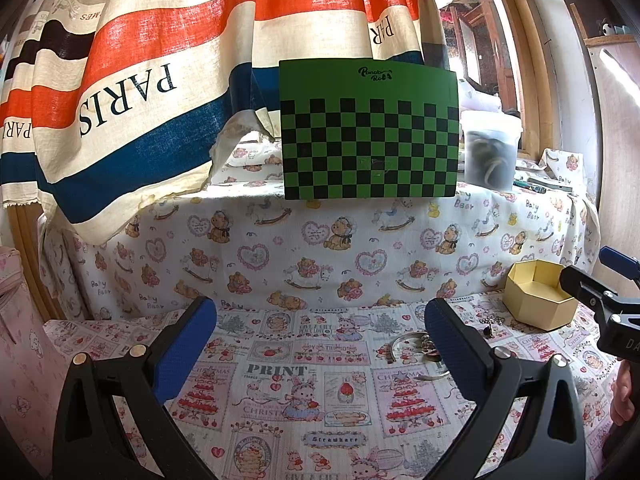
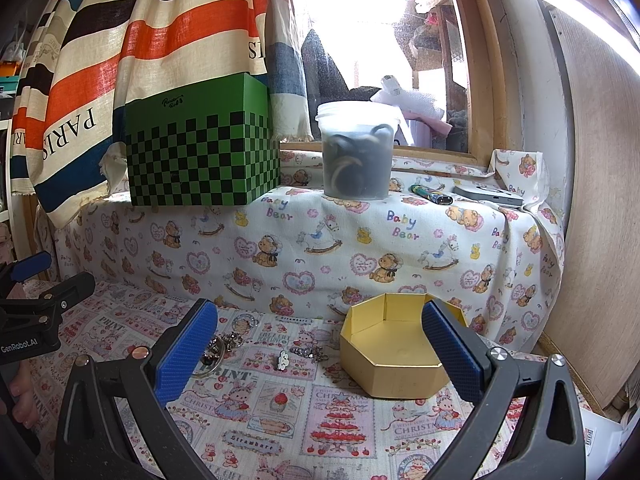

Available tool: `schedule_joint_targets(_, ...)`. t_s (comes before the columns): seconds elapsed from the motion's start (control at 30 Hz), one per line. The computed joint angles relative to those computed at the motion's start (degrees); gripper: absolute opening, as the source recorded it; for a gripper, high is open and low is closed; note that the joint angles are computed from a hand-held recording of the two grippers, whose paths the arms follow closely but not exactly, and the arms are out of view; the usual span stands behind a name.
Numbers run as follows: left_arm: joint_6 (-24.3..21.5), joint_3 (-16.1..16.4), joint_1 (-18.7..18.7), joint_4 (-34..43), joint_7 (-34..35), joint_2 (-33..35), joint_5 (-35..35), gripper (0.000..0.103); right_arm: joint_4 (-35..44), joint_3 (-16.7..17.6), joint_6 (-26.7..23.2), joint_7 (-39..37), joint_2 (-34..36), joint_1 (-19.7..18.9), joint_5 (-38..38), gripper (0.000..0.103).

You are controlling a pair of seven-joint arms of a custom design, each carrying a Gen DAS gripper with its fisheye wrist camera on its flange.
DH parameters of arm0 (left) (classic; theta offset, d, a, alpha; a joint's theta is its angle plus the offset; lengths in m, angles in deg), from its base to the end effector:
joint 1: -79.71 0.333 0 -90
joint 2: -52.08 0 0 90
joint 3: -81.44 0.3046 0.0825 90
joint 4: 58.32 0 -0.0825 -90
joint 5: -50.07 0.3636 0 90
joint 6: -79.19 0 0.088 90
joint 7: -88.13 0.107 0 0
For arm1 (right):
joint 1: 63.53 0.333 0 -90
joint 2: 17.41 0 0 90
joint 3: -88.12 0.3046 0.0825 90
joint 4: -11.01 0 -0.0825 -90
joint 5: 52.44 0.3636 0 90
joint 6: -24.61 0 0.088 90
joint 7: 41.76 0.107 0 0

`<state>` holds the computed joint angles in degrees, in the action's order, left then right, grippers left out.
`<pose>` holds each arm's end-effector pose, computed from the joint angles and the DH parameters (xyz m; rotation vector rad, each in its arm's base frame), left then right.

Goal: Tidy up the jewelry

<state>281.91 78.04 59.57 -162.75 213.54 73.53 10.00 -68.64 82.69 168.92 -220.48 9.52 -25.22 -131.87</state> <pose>0.6188 -0.1773 0.4767 -1.3274 1.5696 -1.1276 0.5885 0.4085 0.5054 -1.4209 1.4845 -1.1176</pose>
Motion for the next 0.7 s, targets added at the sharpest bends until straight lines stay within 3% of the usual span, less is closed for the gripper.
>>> schedule_joint_targets(0.5, -0.29, 0.49, -0.34, 0.26, 0.10, 0.18, -0.63, 0.103, -0.24, 0.10, -0.27, -0.20, -0.22, -0.05, 0.26, 0.103)
schedule_joint_targets(0.6, -0.90, 1.77, -1.47, 0.68, 0.75, 0.27, -2.06, 0.103, -0.24, 0.14, -0.31, -0.18, -0.28, -0.07, 0.31, 0.103)
schedule_joint_targets(0.7, -1.15, 0.81, -0.37, 0.39, -0.14, 0.04, -1.10, 0.103, -0.28, 0.00, -0.32, 0.17, -0.25, -0.02, -0.05, 0.103)
